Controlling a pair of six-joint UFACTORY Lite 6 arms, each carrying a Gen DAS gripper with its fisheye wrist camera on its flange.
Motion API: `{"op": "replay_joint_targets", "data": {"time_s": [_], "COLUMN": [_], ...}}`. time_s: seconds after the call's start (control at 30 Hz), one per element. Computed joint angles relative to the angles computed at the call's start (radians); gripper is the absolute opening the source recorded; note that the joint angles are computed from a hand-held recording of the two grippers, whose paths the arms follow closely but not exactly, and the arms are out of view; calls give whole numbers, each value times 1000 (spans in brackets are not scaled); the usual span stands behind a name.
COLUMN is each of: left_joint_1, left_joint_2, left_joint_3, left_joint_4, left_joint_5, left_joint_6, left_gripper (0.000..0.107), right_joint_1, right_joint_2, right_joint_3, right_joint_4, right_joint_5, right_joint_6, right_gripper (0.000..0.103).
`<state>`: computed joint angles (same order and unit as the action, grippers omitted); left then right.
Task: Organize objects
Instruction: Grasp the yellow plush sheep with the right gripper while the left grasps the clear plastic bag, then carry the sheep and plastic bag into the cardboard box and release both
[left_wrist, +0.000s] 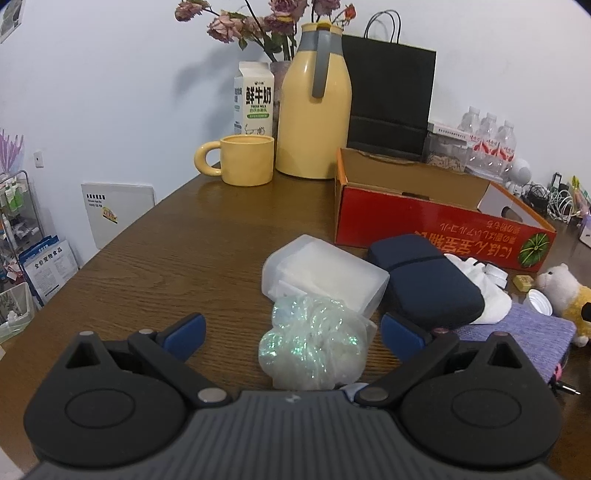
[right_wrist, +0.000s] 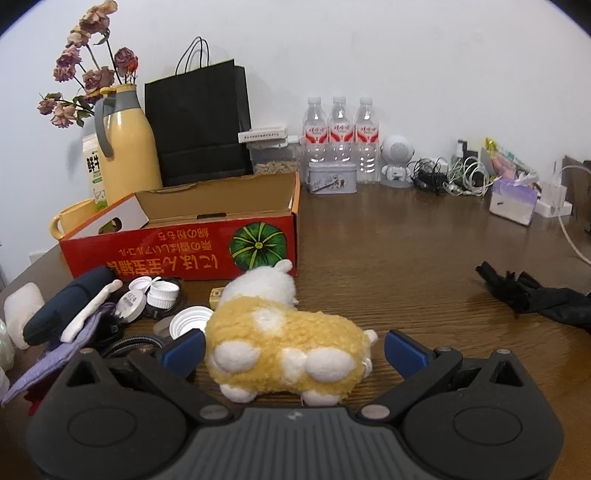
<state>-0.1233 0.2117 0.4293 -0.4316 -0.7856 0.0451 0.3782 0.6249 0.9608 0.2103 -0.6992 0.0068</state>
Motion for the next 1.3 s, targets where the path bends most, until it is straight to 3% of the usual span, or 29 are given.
{"op": "replay_joint_targets", "data": {"time_s": [0.4,0.47,0.73,0.93,1.3], "left_joint_1": [84,98,111,86,51], "left_joint_2": [116,114,97,59,-104], "left_joint_3": [91,89,63,13,-68], "left_joint_4": [184,223,278,210,176], "left_joint_5": [41,42,33,-20,-70], "left_joint_6": [-118,-148,-204,-167,-106], "left_gripper": [103,99,55,50,47], "right_joint_1": [-41,-55,-63,-58,-39], "right_joint_2": [98,113,124,98,0], "right_joint_3": [137,156,174,125,1], "right_joint_4": [-116,-168,-207,-181,-186], "right_joint_5": [90,106,127,66,-66], "right_joint_6": [128,187,238,214,196], "right_gripper": [103,103,102,96,95]}}
